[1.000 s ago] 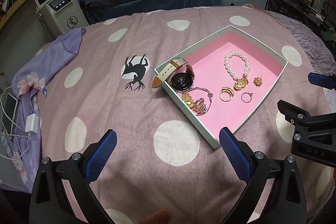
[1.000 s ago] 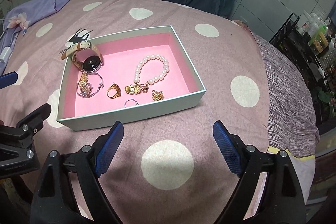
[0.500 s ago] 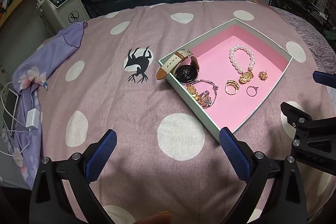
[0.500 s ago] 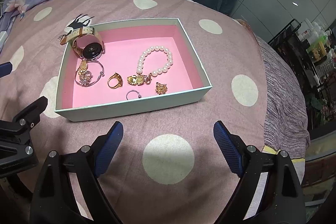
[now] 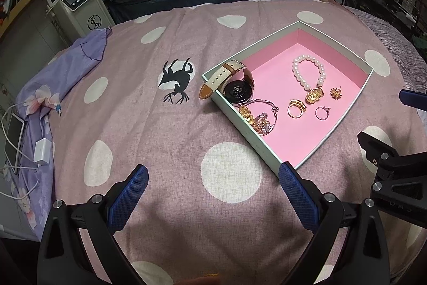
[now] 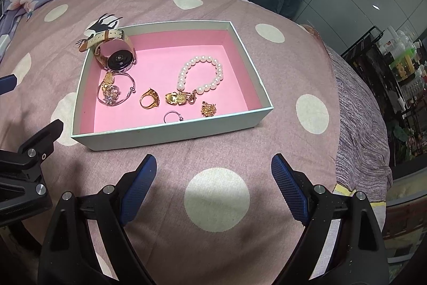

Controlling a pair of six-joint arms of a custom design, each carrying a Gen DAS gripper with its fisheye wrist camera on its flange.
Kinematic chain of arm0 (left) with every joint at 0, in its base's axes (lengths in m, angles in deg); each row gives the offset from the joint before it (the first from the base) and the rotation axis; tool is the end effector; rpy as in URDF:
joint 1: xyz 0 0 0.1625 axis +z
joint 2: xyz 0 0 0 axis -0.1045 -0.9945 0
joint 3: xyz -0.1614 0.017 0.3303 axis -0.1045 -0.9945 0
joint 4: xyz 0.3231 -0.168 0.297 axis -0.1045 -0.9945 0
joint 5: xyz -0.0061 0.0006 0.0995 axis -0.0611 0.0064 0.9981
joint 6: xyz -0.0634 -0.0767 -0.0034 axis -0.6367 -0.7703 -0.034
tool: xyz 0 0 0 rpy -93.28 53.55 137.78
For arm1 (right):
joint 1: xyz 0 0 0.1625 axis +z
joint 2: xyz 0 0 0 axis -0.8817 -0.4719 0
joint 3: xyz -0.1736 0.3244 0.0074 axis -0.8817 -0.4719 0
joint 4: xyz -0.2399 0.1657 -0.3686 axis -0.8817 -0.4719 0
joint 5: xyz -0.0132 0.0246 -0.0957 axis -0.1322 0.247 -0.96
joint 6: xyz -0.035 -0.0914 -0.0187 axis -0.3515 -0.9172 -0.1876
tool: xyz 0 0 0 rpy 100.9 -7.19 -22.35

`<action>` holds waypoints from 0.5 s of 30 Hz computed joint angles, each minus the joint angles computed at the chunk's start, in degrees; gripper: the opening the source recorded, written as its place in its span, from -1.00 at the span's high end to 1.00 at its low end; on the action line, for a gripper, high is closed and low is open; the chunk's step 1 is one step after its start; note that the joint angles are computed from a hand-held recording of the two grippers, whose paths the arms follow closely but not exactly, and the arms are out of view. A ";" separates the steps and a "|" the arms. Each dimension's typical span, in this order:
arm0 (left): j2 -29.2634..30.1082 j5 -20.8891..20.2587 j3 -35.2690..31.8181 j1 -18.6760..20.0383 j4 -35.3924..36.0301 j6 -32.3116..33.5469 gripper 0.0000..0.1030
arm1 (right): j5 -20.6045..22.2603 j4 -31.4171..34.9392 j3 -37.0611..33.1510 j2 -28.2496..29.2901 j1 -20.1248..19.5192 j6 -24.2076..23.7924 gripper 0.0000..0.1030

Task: Organize jewelry

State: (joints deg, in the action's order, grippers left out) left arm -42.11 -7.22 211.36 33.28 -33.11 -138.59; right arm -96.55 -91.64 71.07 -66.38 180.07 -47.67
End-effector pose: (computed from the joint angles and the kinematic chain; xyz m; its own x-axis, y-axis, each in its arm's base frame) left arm -0.1729 -0.3239 0.1696 -0.5673 -0.2659 -0.7794 0.2334 0.8557 -0.4618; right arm 0.2791 -0.3961 0.0726 -0.3686 -0.5469 0.7517 -0.7190 0.6802 0.1424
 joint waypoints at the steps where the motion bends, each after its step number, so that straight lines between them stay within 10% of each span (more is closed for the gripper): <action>1: -0.09 -0.06 0.05 0.00 -0.11 0.03 -0.87 | -0.05 0.08 -0.01 0.00 0.02 0.02 -0.69; 15: 0.13 -0.09 0.34 0.50 -1.02 0.76 -0.87 | -0.15 -0.21 -0.04 0.22 -0.07 -0.46 -0.69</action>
State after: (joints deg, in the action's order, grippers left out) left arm -41.98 -7.31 211.70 33.78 -34.13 -137.83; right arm -96.70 -91.85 71.03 -66.16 179.99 -48.14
